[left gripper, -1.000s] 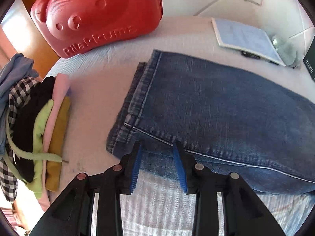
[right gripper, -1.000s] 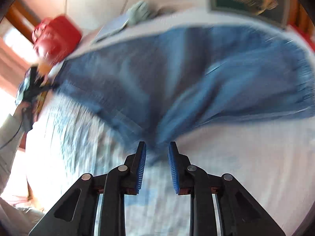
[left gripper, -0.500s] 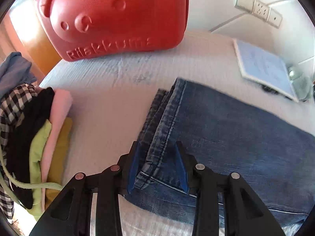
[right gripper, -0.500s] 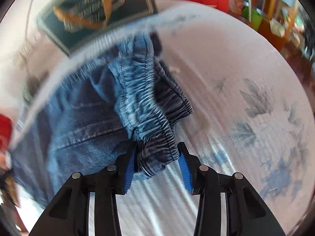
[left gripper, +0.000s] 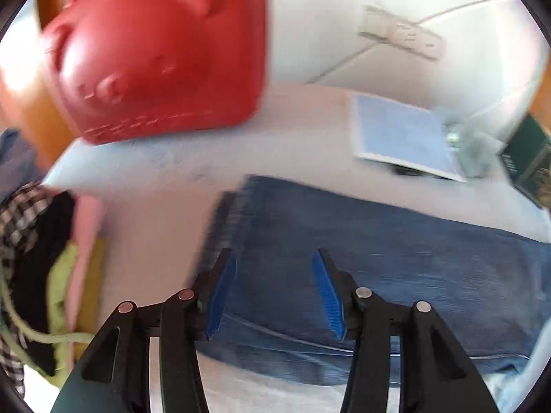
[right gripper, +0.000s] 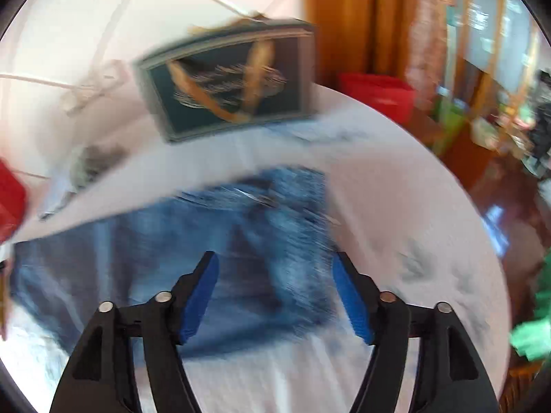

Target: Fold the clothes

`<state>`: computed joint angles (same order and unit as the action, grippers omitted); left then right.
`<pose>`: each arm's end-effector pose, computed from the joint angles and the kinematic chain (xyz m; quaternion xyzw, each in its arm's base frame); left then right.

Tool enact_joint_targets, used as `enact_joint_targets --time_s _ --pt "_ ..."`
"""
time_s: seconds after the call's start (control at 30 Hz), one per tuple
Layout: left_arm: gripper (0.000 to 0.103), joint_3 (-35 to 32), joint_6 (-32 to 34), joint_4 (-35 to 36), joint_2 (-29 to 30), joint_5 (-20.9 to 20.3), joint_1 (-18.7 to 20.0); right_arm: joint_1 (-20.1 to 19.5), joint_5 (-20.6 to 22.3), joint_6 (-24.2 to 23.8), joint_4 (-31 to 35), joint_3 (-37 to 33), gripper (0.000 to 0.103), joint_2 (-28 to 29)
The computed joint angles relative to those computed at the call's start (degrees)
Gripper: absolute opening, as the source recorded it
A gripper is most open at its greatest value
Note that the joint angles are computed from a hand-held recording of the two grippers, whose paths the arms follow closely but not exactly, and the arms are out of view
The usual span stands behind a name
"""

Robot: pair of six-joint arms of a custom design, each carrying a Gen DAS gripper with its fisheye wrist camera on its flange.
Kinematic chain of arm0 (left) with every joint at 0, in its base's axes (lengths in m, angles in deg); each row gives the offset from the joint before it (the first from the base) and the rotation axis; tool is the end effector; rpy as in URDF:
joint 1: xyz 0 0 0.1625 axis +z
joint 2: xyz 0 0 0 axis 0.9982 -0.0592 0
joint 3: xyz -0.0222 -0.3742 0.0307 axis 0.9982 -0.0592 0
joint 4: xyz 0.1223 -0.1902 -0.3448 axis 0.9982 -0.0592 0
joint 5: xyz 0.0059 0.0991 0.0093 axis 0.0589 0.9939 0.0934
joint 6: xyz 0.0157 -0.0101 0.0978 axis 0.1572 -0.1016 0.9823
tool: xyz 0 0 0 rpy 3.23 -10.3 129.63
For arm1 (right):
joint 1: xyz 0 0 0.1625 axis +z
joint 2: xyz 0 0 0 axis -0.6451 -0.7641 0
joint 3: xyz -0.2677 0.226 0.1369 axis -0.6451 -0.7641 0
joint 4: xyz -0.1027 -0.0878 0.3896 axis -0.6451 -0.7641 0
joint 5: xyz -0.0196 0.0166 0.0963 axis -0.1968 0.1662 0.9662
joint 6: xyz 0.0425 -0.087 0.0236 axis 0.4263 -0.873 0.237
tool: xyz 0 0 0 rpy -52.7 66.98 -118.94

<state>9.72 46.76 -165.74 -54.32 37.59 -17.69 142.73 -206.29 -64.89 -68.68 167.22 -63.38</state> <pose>-0.0540 -0.7132 0.3482 0.0763 0.8963 -0.2674 0.3453 0.1706 -0.5006 0.4368 -0.0518 -0.8643 0.3526 0.3549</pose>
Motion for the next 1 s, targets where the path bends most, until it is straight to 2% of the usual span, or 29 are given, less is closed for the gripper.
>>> enact_joint_targets --time_s 0.03,0.07,0.1,0.13,0.2,0.27,0.3,0.37,0.4,0.47,0.5,0.53,0.57,0.6,0.63,0.7,0.73,0.83,0.93,1.0 --pt "0.048 -0.10 0.59 0.79 -0.02 -1.81 -0.42 -0.62 4.60 -0.59 1.29 -1.50 0.075 1.18" --pt "0.048 -0.19 1.17 1.51 0.38 -1.57 -0.83 -1.42 6.98 -1.09 3.70 -3.10 0.072 2.46" --pt "0.048 -0.49 0.56 3.20 0.78 -0.95 -1.00 -2.20 9.26 -1.77 5.91 -4.74 0.044 3.84" --pt "0.048 -0.86 -0.24 5.09 1.20 -0.33 -1.12 -2.78 9.24 -1.66 7.39 -5.64 0.011 5.15" --pt "0.048 -2.40 -4.08 11.05 1.96 1.86 -0.58 -4.69 10.08 0.32 11.07 -7.90 0.009 6.84" --pt "0.049 -2.36 -4.57 11.60 1.55 2.49 0.02 -6.31 7.36 2.95 12.22 -8.58 0.009 7.43" --pt "0.044 -2.32 -4.76 11.78 1.37 2.88 0.24 -7.29 6.96 4.45 12.01 -7.77 0.003 6.46" --pt "0.043 -2.64 -5.16 12.68 1.30 4.73 -0.36 -9.64 6.66 7.60 11.96 -7.38 0.000 5.47" --pt "0.043 -2.79 -5.37 13.11 1.29 5.81 -0.68 -10.82 8.74 7.44 9.99 -6.19 0.000 4.17" --pt "0.043 -3.20 -7.74 15.30 1.19 10.90 -1.70 -10.99 11.43 8.39 7.65 -4.03 0.000 2.03" --pt "0.043 -3.45 -9.54 16.86 0.76 12.89 -2.07 -10.47 12.04 8.41 6.05 -2.86 0.005 1.12" --pt "0.044 -2.69 -11.12 17.05 -1.00 12.48 -2.33 -9.93 12.63 8.44 4.48 -1.73 0.024 0.23" --pt "0.051 -2.09 -12.55 17.23 -2.73 11.74 -2.52 -9.38 13.19 8.50 2.92 -0.63 0.043 -0.62" --pt "0.061 -1.58 -14.03 17.59 -4.41 11.11 -2.70 -8.53 13.62 8.39 0.56 1.42 0.079 -2.36" --pt "0.063 -1.03 -15.80 18.91 -6.03 11.14 -2.87 -7.54 13.75 8.40 -1.78 3.37 0.086 -4.00" --pt "0.065 1.08 -20.09 21.60 -8.99 12.16 -3.45 -4.98 8.88 11.44 -1.90 5.90 0.086 -6.24" --pt "0.065 1.93 -22.37 22.96 -10.18 12.08 -3.61 -4.56 7.74 12.24 -2.64 6.63 0.086 -6.61" --pt "0.065 2.43 -28.06 27.14 -12.22 9.50 -3.23 -4.81 6.23 15.39 -1.91 9.06 0.086 -9.14" --pt "0.065 4.61 -29.05 25.84 -13.61 7.98 -3.00 -6.60 5.77 17.30 0.57 10.95 0.086 -11.24" --pt "0.065 5.17 -30.14 25.35 -13.80 7.41 -3.16 -7.63 6.12 17.84 -1.08 10.82 0.087 -9.27"
